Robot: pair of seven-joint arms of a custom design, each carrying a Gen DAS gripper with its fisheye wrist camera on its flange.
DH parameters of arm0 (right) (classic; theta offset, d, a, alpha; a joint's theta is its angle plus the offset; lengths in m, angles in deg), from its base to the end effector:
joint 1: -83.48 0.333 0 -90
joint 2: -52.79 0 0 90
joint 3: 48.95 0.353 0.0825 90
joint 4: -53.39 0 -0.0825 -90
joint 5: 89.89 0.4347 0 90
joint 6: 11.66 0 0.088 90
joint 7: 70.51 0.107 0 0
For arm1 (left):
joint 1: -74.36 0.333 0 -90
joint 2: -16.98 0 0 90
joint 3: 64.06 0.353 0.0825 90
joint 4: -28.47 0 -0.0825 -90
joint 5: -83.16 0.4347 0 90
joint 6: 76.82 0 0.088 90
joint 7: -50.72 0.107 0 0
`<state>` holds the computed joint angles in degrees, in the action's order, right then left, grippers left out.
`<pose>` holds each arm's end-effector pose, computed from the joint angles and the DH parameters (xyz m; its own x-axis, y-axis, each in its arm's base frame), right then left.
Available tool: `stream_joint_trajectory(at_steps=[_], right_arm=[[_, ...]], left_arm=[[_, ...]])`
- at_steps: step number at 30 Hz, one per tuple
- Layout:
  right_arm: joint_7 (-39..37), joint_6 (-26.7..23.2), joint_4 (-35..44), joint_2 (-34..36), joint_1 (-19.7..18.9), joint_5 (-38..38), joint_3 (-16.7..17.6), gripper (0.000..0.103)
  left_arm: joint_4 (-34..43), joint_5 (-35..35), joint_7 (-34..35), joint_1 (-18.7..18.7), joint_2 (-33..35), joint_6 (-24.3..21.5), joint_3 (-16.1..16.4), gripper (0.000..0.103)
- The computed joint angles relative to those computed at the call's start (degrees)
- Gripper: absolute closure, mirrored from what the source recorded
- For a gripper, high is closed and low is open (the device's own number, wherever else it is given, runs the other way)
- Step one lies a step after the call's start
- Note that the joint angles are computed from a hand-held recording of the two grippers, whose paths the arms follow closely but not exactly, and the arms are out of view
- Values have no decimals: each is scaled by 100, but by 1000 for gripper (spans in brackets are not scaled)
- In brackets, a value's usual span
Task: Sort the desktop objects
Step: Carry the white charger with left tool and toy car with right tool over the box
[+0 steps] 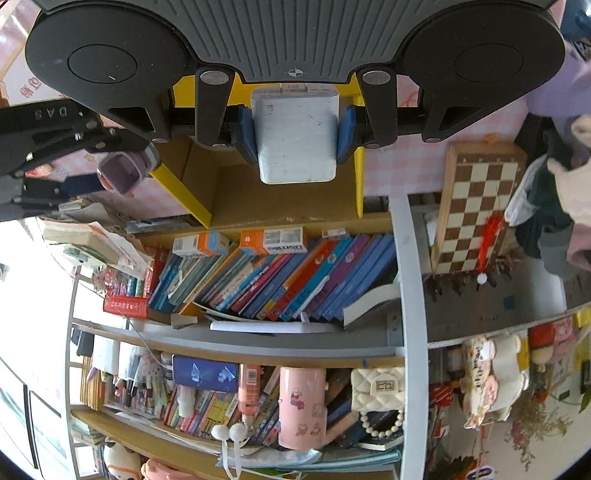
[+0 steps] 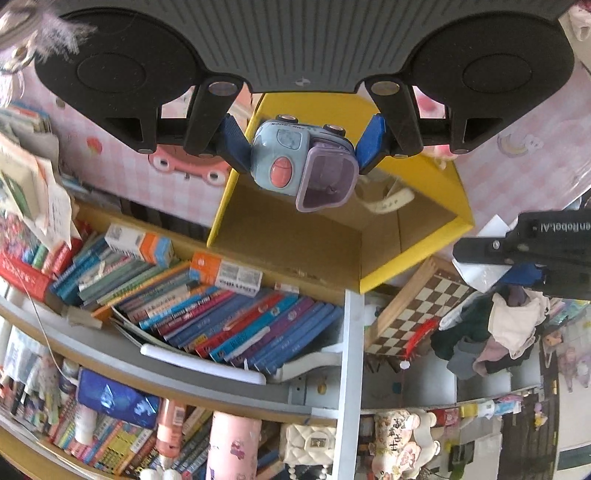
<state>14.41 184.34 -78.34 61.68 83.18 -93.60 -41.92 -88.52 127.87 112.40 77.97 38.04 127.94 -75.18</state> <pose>0.6086 0.0771 0.3977 0.2138 -0.9722 0.0950 -0.5396 -0.1987 -0.8181 0.6472 -0.1616 0.3892 -0.4727 -0.8812 0.0006 -0.3965 0.2120 -0.8932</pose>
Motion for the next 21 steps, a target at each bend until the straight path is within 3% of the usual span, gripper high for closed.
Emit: stream_joint_trajectory(at_steps=[8, 14, 18, 21], right_arm=[[410, -136, 753, 552, -1191, -1207, 920, 43], [-24, -526, 1360, 1084, -2047, -1573, 1815, 43], [-577, -932, 1770, 1459, -2384, -1606, 2238, 43], [-957, -1101, 2073, 1729, -2360, -1535, 2279, 43]], left_arm=[[493, -34, 234, -76, 275, -417, -129, 61], [1000, 122, 395, 249, 622, -914, -669, 61], [1354, 99, 741, 492, 923, -1316, -1117, 61], [1607, -61, 1028, 560, 1142, -1610, -1329, 61]])
